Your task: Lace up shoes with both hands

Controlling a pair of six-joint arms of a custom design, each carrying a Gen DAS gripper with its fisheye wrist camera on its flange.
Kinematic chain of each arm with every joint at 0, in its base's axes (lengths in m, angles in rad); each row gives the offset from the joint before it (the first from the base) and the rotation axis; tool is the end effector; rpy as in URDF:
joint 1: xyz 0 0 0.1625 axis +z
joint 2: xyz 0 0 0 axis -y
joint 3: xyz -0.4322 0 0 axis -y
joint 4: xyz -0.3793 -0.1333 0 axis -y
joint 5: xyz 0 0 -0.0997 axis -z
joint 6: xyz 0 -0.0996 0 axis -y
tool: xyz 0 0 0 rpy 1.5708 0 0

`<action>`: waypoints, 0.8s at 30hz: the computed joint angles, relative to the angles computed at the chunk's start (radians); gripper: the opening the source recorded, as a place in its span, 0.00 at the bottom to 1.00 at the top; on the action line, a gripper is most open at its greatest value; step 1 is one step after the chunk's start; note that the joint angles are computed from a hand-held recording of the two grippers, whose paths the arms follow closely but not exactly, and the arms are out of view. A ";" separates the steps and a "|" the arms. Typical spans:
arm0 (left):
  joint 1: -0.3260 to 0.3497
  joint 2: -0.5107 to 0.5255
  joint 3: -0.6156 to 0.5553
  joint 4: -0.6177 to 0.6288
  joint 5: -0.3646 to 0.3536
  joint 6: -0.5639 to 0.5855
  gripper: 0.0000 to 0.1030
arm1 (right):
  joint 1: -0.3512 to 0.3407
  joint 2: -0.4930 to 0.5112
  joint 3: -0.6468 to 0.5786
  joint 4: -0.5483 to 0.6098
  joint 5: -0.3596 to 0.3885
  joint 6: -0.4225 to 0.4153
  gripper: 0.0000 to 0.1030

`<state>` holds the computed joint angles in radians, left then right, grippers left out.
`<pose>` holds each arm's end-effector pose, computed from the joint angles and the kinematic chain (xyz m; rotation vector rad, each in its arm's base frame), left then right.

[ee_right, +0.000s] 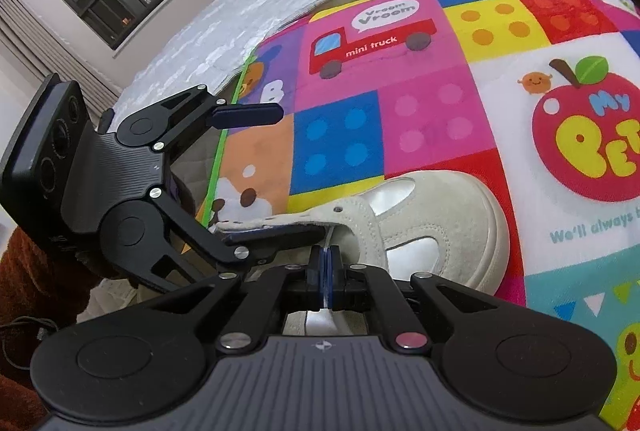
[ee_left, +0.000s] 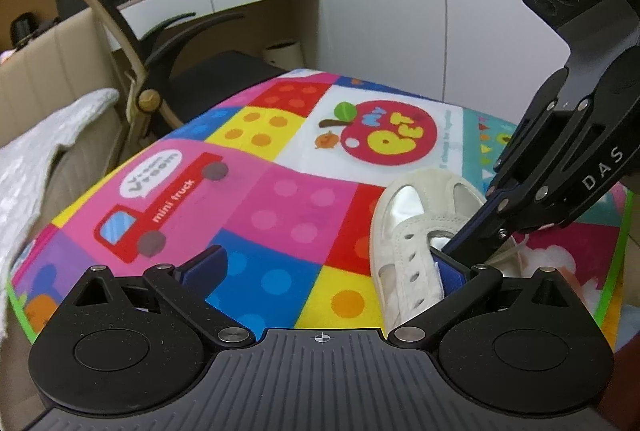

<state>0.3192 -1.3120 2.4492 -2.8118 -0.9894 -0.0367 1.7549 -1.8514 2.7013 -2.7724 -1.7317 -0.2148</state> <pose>-0.2997 -0.2970 0.1637 1.4932 2.2209 -0.5919 0.1626 -0.2323 0.2349 0.5398 -2.8824 0.5173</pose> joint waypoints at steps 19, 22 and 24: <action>0.000 -0.011 0.003 0.008 0.001 0.000 1.00 | -0.123 -0.125 0.019 0.117 0.140 0.050 0.01; 0.001 -0.013 0.003 0.009 0.002 -0.003 1.00 | -0.107 -0.109 0.019 0.098 0.126 0.053 0.01; 0.001 -0.012 0.004 0.006 0.001 -0.003 1.00 | -0.116 -0.107 0.020 0.096 0.132 0.055 0.01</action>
<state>0.3200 -1.3242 2.4528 -2.8058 -0.9888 -0.0399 1.6388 -1.9580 2.7209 -2.6761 -1.5992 -0.1601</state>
